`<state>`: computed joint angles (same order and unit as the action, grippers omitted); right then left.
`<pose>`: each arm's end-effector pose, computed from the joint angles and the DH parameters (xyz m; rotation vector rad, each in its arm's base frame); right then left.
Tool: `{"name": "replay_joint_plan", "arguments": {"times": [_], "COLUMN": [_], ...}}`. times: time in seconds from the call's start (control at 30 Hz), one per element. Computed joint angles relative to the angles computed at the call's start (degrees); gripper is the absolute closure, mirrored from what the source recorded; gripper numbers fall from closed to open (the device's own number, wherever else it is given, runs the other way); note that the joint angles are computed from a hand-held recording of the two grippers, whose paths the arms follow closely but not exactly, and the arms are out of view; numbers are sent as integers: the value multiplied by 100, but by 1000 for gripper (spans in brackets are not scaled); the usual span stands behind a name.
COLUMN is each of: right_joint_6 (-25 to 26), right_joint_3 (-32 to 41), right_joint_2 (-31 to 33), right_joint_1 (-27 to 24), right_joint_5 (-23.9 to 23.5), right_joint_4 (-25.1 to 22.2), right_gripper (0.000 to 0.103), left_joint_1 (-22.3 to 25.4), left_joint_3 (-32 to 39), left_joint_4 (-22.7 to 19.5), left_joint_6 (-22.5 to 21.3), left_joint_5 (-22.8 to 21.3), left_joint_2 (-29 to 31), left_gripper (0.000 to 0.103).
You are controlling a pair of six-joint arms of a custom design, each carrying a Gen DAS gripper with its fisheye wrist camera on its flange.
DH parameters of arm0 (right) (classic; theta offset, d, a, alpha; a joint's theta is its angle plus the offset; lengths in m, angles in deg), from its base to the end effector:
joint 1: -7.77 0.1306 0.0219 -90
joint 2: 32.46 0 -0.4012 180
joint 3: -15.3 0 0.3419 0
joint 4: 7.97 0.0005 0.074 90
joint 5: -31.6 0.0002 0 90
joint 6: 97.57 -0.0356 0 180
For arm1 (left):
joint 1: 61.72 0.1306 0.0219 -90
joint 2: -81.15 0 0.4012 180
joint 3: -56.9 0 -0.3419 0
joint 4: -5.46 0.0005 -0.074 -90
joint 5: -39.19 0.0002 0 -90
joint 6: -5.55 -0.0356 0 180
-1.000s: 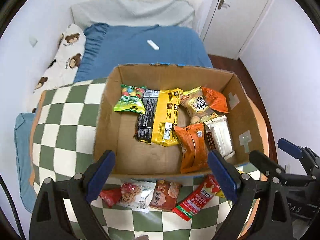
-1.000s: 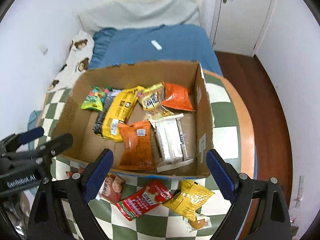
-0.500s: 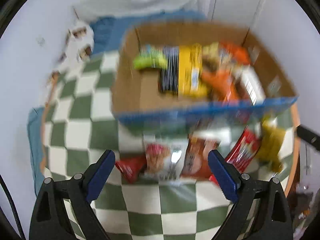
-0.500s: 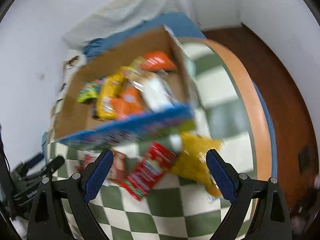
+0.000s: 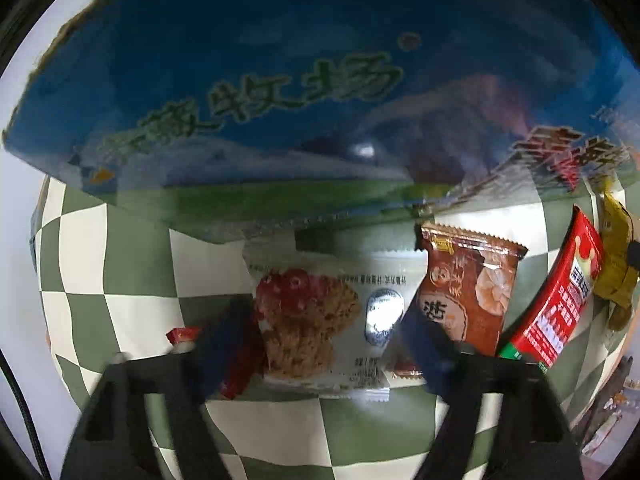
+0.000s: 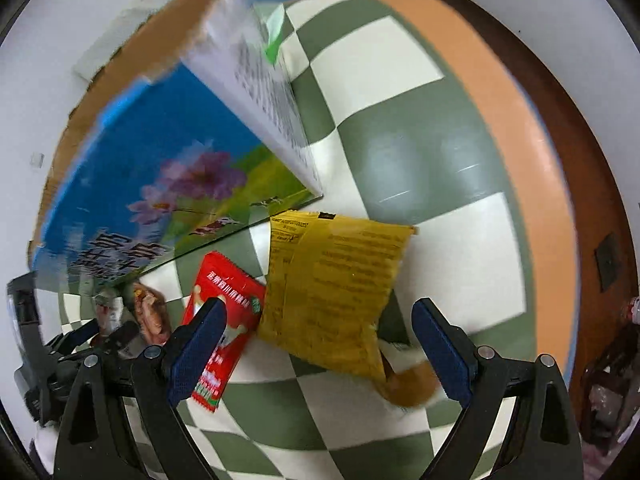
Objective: Organize snacks
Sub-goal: 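Grasp the oat-cookie packet with the left gripper while the right grasps the yellow bag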
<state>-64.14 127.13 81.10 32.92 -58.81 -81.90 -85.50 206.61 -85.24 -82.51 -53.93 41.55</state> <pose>0.4988 0.2339 0.3818 0.7966 2.8368 0.2505 0.6271 -0.2747 0.3333 0.5591 2.9300 0.0292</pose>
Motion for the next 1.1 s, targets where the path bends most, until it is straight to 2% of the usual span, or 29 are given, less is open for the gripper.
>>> {"name": "replay_joint_plan", "arguments": {"times": [0.03,0.07,0.13,0.2,0.37,0.43,0.6,0.67,0.77,0.93,1.1], "right_joint_6": [16,53,168,285,327,345,373,363,213,57,-8], "right_joint_3": [10,59,133,252,210,131,-301,-426,-882,-1122,-832], "right_joint_2": [66,136,191,220,-59,-188,-344,-301,-336,-373,-230], "right_joint_1": [-4,6,61,120,378,555,1050,1173,1222,1286,1277], "right_joint_5": [-44,-32,138,254,305,236,-288,-420,-666,-604,-501], "right_joint_4": [5,-76,-142,-282,-260,-198,104,140,490,771,587], "right_gripper": [33,38,44,47,47,47,47,47,47,44,38], "left_joint_1": [-4,-13,-14,33,86,98,85,108,35,-65,29], "left_joint_3": [-10,-71,-260,-652,-1619,-2219,-3054,-3111,-3227,-3268,-3210], "left_joint_4": [-2,12,38,199,457,606,731,732,906,893,883], "left_joint_6": [28,63,189,345,618,761,899,967,1024,1093,1112], "left_joint_5": [5,15,29,133,297,466,764,881,838,846,850], "left_joint_2": [-4,-34,-140,-360,-959,-1321,-1620,-1524,-1444,-1467,-1430], "left_gripper": [42,46,53,54,55,55,53,53,52,52,52]}}
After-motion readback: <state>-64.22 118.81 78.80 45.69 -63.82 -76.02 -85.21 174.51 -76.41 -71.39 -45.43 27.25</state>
